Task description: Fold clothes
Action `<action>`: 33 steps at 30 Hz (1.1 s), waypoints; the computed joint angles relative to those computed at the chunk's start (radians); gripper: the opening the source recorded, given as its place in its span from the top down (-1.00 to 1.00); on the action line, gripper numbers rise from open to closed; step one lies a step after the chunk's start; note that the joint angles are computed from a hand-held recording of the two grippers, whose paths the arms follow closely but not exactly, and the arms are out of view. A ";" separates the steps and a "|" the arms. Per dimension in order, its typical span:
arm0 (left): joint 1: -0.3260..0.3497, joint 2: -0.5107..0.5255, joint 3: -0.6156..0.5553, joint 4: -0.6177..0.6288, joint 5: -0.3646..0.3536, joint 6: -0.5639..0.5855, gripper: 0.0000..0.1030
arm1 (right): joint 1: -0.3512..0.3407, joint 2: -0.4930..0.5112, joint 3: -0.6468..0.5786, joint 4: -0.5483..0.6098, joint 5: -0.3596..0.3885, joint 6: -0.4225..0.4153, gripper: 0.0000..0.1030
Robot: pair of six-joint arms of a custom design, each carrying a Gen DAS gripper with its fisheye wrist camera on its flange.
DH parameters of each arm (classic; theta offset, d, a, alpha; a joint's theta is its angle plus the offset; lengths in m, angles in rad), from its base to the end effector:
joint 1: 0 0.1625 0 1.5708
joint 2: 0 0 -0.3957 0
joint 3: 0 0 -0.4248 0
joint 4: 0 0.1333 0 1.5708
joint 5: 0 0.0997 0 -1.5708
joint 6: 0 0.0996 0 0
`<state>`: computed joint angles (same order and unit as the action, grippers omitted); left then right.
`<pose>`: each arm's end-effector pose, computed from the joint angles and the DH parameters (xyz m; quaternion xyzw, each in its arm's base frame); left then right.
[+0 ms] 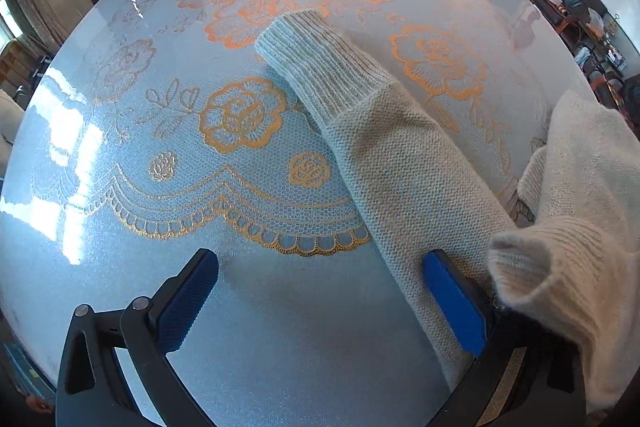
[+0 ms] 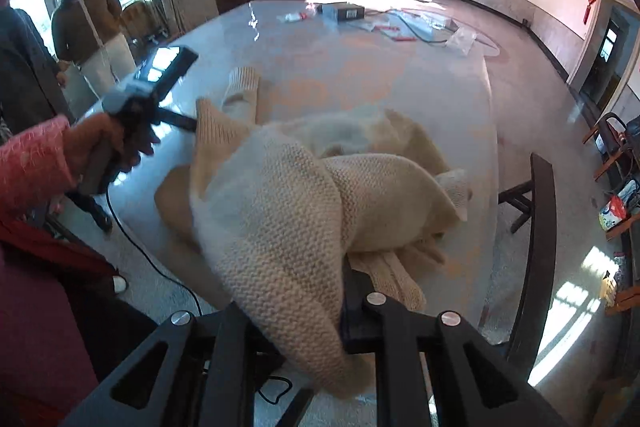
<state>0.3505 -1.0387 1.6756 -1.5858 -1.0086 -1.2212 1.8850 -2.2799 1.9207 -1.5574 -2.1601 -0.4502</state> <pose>-0.4753 -0.3722 0.1243 0.0845 0.9147 -0.1473 0.3667 0.1551 -0.2250 0.5680 0.3052 -0.8933 0.1448 0.2966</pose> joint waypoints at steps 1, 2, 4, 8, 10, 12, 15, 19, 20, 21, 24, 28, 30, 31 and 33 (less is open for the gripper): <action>0.000 -0.001 -0.002 0.008 0.003 0.000 -1.00 | -0.026 -0.010 -0.005 0.073 0.006 0.011 0.68; 0.001 -0.008 -0.003 0.016 0.002 -0.004 -1.00 | -0.049 -0.020 -0.008 0.139 0.006 0.019 0.66; 0.007 -0.043 0.015 0.017 -0.001 -0.017 -1.00 | -0.079 -0.051 -0.022 0.193 0.007 0.016 0.61; 0.012 -0.099 0.006 0.063 0.067 -0.088 -1.00 | -0.174 -0.039 -0.127 0.124 0.109 0.045 0.50; 0.013 -0.093 -0.031 0.111 0.109 -0.111 -1.00 | -0.185 0.002 -0.179 0.055 0.128 0.067 0.48; 0.020 -0.059 -0.071 0.133 0.127 -0.088 -1.00 | -0.185 0.057 -0.230 0.022 0.142 0.068 0.44; 0.040 0.017 -0.135 0.153 0.145 -0.027 -1.00 | -0.175 0.141 -0.304 0.000 0.162 0.071 0.43; 0.049 0.076 -0.148 0.164 0.127 -0.013 -1.00 | -0.140 0.205 -0.364 0.018 0.199 0.040 0.39; 0.046 0.087 -0.153 0.181 0.133 -0.023 -1.00 | -0.103 0.221 -0.357 0.015 0.120 0.031 0.36; 0.043 0.098 -0.158 0.196 0.140 -0.034 -1.00 | -0.072 0.234 -0.348 0.010 0.048 0.021 0.36; 0.035 0.132 -0.181 0.248 0.162 -0.065 -1.00 | -0.050 0.246 -0.322 -0.004 -0.018 0.001 0.36; 0.010 0.215 -0.263 0.406 0.234 -0.102 -1.00 | -0.049 0.233 -0.248 -0.018 -0.137 0.007 0.36; -0.013 0.266 -0.307 0.541 0.304 -0.139 -1.00 | -0.052 0.217 -0.218 -0.030 -0.186 0.034 0.36; -0.021 0.287 -0.321 0.602 0.344 -0.159 -1.00 | -0.054 0.207 -0.208 -0.039 -0.200 0.050 0.36; -0.028 0.298 -0.315 0.663 0.408 -0.178 -1.00 | -0.057 0.188 -0.188 -0.059 -0.230 0.081 0.40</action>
<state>0.3226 -0.7411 1.3609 -0.9231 -0.6003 -1.3988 1.8276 -2.0922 1.7330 -1.6161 -2.3897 -0.3693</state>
